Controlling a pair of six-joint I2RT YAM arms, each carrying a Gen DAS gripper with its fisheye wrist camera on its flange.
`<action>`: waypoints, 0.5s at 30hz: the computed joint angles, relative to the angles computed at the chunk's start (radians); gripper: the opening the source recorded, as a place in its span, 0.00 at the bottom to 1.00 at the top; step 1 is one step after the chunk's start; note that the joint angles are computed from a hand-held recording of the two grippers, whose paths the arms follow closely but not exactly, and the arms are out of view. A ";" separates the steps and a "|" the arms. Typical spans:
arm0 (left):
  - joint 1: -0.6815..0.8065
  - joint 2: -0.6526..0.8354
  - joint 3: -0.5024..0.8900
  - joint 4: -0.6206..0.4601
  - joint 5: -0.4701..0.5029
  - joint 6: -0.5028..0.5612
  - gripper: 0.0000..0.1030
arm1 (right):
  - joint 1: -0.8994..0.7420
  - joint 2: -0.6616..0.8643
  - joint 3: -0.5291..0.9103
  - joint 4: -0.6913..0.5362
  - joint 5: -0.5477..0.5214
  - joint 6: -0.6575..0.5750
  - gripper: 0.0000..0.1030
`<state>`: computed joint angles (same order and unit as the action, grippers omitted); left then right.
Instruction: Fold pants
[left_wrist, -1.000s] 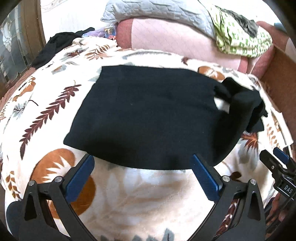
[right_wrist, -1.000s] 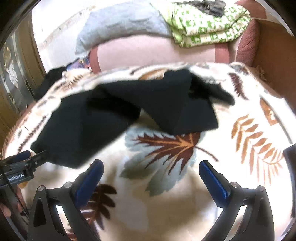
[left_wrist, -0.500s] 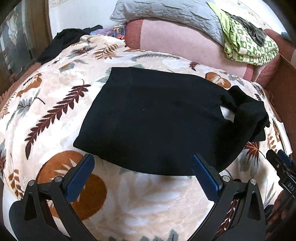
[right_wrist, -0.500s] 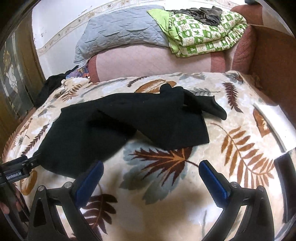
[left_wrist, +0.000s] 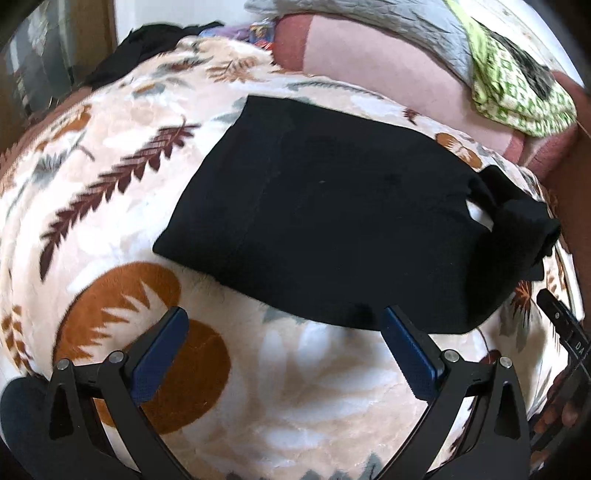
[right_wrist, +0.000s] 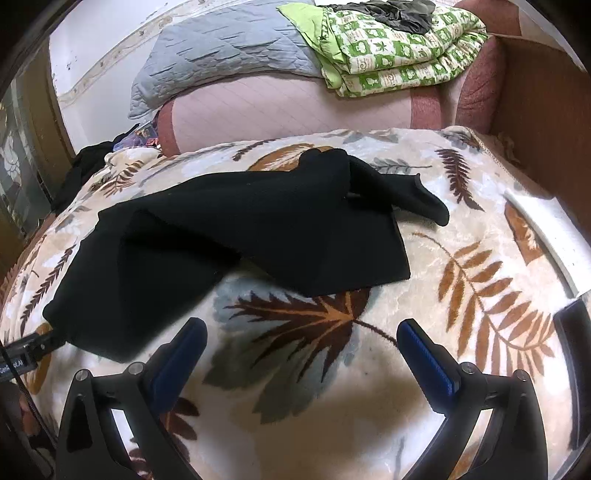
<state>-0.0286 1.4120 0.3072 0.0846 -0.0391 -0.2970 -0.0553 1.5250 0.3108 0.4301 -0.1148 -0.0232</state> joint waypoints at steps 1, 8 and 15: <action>0.011 0.017 0.006 0.002 0.016 -0.008 1.00 | 0.003 0.010 0.008 0.005 0.003 0.002 1.00; -0.006 0.095 0.032 0.066 -0.003 -0.050 1.00 | 0.043 0.078 0.080 0.041 0.080 0.025 1.00; -0.020 0.181 0.100 0.092 -0.017 -0.056 1.00 | 0.032 0.142 0.152 0.048 0.052 0.028 0.89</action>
